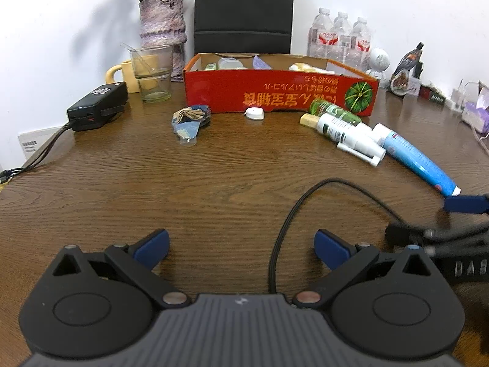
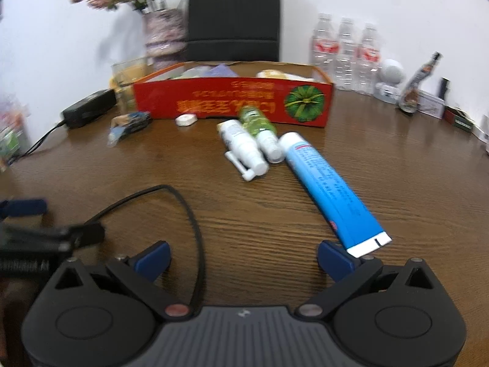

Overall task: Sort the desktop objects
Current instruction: 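Open both tools and withdraw them from the box back over the table, then grasp the blue-wrapped snack with the left tool while the right tool grasps the white spray bottle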

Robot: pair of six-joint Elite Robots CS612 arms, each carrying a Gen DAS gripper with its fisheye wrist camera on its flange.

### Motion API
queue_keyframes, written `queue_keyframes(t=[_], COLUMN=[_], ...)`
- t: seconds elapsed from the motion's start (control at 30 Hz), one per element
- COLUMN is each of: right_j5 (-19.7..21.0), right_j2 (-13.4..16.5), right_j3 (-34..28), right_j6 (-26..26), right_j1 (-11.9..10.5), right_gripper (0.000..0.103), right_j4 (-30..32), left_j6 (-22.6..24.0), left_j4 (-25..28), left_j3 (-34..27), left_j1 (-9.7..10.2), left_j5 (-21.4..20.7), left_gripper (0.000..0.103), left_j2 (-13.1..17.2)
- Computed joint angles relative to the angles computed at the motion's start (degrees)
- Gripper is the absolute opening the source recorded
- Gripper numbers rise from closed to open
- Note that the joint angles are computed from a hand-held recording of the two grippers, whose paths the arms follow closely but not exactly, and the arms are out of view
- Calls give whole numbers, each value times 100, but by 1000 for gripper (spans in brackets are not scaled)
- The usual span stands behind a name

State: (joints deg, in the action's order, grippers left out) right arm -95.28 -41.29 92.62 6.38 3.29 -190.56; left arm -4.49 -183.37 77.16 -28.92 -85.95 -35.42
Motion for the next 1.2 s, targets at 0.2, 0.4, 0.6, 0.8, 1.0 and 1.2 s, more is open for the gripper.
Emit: queue_keyframes(t=[0.2,0.4,0.6,0.8,1.0,1.2], right_j5=[542,619,1036,748,995,1325], right_j2=[-1,199,520,775,708,438], right_j3=[-37,-829,-1474,-1950,-1904,-1624], right_j6=[-587,-741,-1398,-1650,-1347,-900], right_j1=[-215,-384,-306,-230,-290,-398], right_gripper=[77,48,43,29,26,26], right_j4=[-1030,-89,647,1243,1368,782], left_j6=[277,249,500,464,273,132], left_j4=[91,1204,1971,2307,2201,1674], left_j3=[-956,-2741,-3758,-3815,-3366,-3018], left_j1=[255,333,384,415,451,487], left_j5=[-296,354,-80,-321,-711,-1241], left_gripper=[103,103,88,35,14,13], left_j2=[369,1157,1694,1739,1455,1169])
